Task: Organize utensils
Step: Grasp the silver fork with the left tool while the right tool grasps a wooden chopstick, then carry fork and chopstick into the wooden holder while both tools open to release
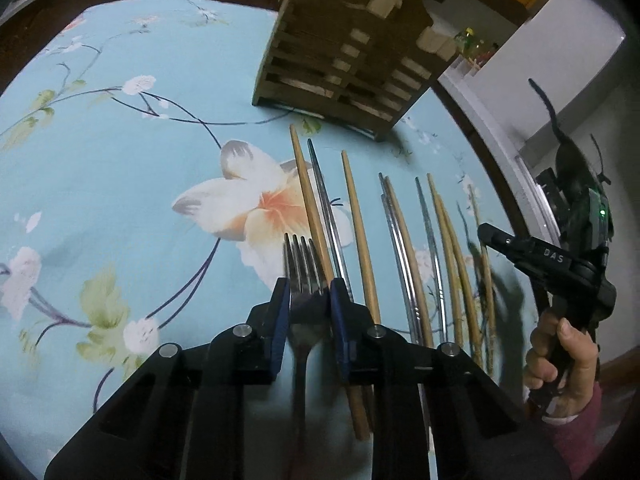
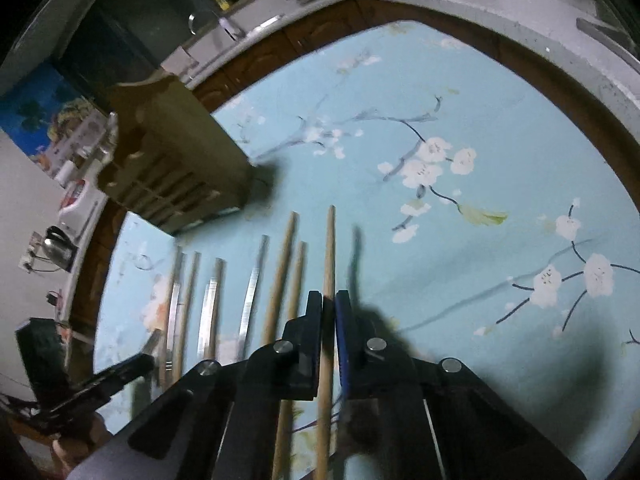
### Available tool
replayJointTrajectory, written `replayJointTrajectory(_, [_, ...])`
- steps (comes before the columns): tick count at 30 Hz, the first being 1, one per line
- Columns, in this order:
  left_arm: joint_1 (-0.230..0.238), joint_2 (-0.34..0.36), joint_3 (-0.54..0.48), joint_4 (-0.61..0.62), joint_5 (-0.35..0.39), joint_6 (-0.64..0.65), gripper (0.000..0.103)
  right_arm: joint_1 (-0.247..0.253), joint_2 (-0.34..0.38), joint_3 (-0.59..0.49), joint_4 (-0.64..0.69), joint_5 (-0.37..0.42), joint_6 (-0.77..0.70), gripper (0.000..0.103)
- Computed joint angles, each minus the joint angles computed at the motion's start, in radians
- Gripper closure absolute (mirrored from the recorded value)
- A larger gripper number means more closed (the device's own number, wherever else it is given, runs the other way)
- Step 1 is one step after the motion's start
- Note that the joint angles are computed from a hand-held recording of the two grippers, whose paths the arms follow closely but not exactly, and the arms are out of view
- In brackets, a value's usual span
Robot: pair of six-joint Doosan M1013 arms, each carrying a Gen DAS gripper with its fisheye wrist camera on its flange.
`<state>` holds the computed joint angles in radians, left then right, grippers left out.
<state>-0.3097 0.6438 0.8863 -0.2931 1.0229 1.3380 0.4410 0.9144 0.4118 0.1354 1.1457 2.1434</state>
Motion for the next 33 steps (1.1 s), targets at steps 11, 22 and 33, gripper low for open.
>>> replayJointTrajectory(11, [0.014, -0.125, 0.135, -0.031, -0.169, 0.010, 0.101, 0.024, -0.118, 0.150, 0.052, -0.203, -0.042, 0.096])
replayJointTrajectory(22, [0.023, -0.191, 0.177, -0.045, -0.302, 0.033, 0.101, 0.047, -0.132, 0.082, -0.034, -0.283, -0.074, 0.097])
replayJointTrajectory(33, [0.035, -0.152, 0.077, -0.070, -0.380, 0.058, 0.101, 0.061, -0.022, -0.156, -0.131, -0.256, -0.080, 0.096])
